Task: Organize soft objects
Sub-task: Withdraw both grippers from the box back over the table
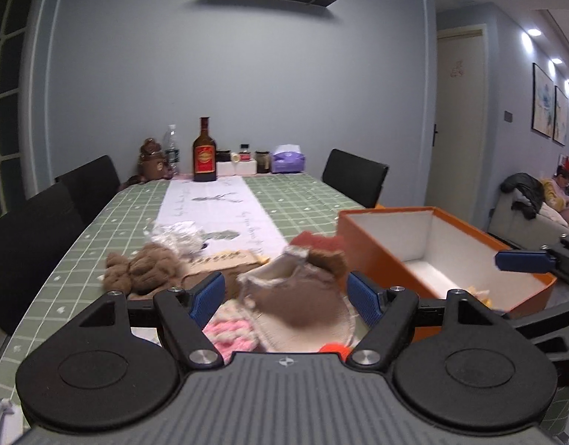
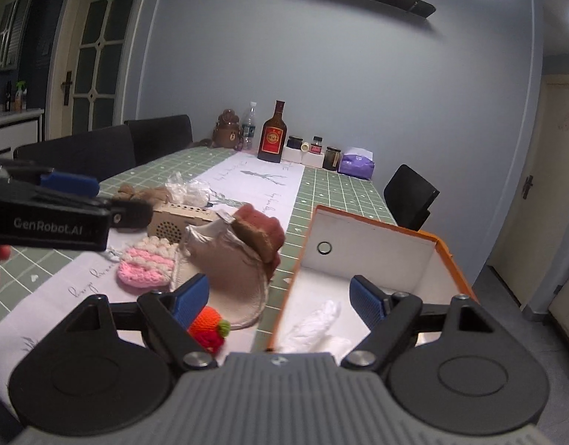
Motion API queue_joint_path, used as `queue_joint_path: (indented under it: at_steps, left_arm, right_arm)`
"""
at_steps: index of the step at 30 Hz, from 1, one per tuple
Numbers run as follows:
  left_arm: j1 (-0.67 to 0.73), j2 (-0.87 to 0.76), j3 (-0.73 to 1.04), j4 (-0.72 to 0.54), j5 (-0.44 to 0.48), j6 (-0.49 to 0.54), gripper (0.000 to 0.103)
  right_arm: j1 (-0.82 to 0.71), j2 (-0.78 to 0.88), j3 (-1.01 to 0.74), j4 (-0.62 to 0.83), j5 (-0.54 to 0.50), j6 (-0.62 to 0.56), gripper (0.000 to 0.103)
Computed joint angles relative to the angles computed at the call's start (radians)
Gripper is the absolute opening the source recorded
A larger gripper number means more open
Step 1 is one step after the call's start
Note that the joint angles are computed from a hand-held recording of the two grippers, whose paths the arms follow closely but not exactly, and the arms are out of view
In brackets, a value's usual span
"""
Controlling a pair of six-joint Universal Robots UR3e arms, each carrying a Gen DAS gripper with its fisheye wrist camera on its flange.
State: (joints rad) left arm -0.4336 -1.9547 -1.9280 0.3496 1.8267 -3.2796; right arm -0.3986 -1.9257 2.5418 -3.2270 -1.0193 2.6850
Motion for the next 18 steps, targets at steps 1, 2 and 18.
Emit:
queue_joint_path:
  at_steps: [1, 2, 18]
  left_arm:
    - [0.012, 0.01, -0.033, 0.015, -0.004, -0.006, 0.088]
    - [0.024, 0.021, -0.07, 0.029, -0.006, -0.017, 0.088]
    - [0.182, 0.017, -0.423, 0.246, -0.097, -0.095, 0.084]
  right_arm:
    - [0.0, 0.0, 0.027, -0.031, 0.015, 0.015, 0.082]
    - [0.009, 0.007, 0.046, -0.062, 0.022, 0.028, 0.083]
    - [0.432, 0.54, -0.005, -0.521, -0.349, 0.2, 0.085]
